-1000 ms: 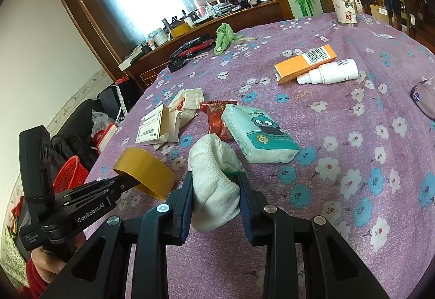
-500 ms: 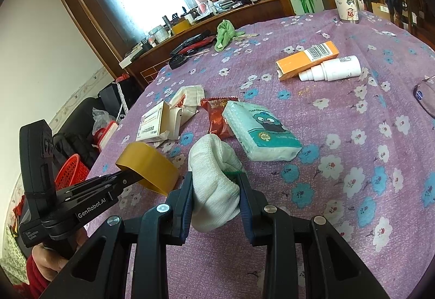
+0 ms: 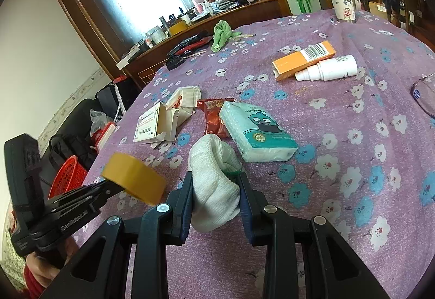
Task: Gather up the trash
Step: 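Lift the tape roll and white cloth and turn both tools toward the wastebasket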
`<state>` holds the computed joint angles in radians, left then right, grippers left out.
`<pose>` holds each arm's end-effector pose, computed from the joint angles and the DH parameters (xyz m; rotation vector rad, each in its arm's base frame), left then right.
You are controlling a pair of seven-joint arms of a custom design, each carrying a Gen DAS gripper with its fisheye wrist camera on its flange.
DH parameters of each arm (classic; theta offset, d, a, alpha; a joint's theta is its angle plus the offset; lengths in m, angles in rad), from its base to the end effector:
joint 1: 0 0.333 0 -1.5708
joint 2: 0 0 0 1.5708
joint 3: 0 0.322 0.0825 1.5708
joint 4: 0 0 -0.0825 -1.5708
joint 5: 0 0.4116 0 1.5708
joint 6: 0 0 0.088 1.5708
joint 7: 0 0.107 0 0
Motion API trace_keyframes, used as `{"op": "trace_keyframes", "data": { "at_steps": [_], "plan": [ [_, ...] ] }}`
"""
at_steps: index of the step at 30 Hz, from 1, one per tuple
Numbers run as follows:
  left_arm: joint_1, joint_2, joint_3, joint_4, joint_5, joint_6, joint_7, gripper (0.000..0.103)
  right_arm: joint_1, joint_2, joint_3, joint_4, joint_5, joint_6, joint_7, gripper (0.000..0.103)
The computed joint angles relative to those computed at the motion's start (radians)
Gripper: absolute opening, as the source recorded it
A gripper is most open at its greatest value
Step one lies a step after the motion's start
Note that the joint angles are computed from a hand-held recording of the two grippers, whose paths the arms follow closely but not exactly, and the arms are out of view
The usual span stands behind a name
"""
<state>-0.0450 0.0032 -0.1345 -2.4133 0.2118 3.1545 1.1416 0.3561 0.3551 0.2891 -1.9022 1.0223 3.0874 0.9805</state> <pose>0.5416 -0.1173 0.3801 -1.8790 1.8107 -0.8422 0.5881 0.3351 0.3735 -1.7319 1.4569 -0.1068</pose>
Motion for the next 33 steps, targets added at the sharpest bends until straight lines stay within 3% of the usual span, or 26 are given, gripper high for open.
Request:
{"op": "trace_keyframes", "data": {
  "at_steps": [9, 15, 21, 28, 33],
  "plan": [
    [0.021, -0.095, 0.017, -0.073, 0.214, 0.01, -0.193, 0.005, -0.01, -0.042, 0.034, -0.038, 0.103, 0.003, -0.078, 0.033],
    [-0.027, -0.122, 0.08, -0.103, 0.184, 0.019, -0.182, 0.006, 0.02, -0.07, 0.018, -0.052, 0.128, 0.003, -0.1, 0.033],
    [-0.025, -0.149, 0.098, -0.128, 0.194, 0.034, -0.196, 0.006, 0.048, -0.083, -0.005, -0.054, 0.108, -0.015, -0.077, 0.033],
    [-0.014, -0.177, 0.116, -0.154, 0.211, 0.044, -0.217, 0.006, 0.09, -0.086, -0.044, -0.05, -0.004, -0.046, 0.027, 0.033],
    [0.001, -0.21, 0.131, -0.179, 0.228, 0.05, -0.235, 0.006, 0.143, -0.081, -0.097, -0.033, -0.18, -0.077, 0.173, 0.033]
  ]
}}
